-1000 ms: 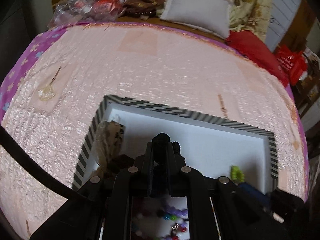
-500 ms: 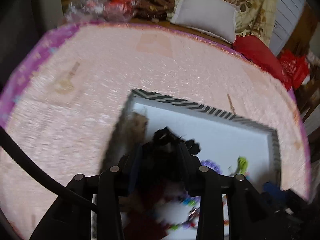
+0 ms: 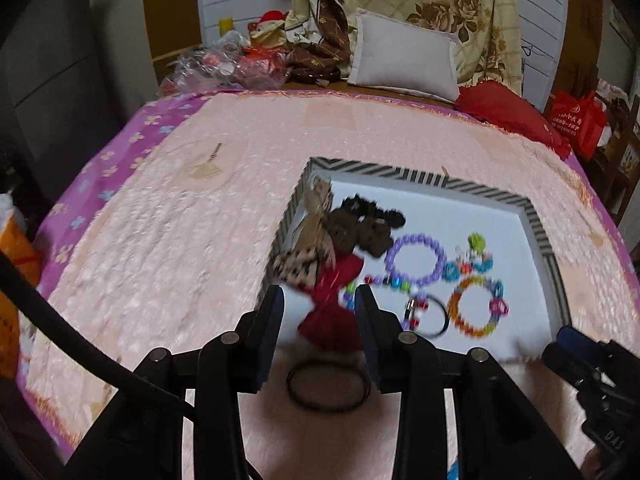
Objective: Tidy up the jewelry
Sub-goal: 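Move both open grippers toward the blue faceted bead bracelet and black hair tie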
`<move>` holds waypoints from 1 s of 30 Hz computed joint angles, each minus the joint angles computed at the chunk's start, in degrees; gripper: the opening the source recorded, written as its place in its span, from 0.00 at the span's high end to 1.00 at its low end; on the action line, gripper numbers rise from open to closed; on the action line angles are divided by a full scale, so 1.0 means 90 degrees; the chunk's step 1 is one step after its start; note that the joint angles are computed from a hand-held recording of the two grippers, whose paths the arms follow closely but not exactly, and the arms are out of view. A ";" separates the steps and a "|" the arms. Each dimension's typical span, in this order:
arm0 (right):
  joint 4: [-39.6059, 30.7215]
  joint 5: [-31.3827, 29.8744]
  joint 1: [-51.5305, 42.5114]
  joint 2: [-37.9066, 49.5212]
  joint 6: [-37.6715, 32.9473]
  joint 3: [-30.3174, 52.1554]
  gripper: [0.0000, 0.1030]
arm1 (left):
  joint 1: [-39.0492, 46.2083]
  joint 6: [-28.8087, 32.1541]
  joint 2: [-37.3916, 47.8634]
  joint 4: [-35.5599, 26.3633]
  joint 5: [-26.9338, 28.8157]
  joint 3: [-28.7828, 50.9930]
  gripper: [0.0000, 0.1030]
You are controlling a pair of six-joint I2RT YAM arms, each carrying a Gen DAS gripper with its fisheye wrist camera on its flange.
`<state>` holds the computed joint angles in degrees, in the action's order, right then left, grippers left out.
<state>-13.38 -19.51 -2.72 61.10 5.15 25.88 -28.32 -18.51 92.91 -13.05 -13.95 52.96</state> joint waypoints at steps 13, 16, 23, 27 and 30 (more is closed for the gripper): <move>-0.1417 0.0464 0.0902 -0.2102 0.0532 -0.0488 0.56 | -0.0641 -0.0720 -0.1445 -0.0032 -0.0391 -0.1524 0.75; -0.1626 0.0538 0.0988 -0.2323 0.0569 -0.0515 0.56 | -0.0805 -0.0832 -0.1626 -0.0085 -0.0563 -0.1697 0.75; -0.1840 0.0818 0.1274 -0.2582 0.0651 -0.0546 0.55 | -0.1022 -0.1109 -0.1891 -0.0185 -0.0655 -0.1986 0.75; -0.1930 0.0974 0.1408 -0.2720 0.0673 -0.0543 0.54 | -0.1097 -0.1202 -0.1915 -0.0189 -0.0709 -0.2054 0.75; -0.2026 0.1164 0.1500 -0.2831 0.0632 -0.0565 0.50 | -0.1108 -0.1215 -0.1930 -0.0185 -0.0717 -0.2071 0.75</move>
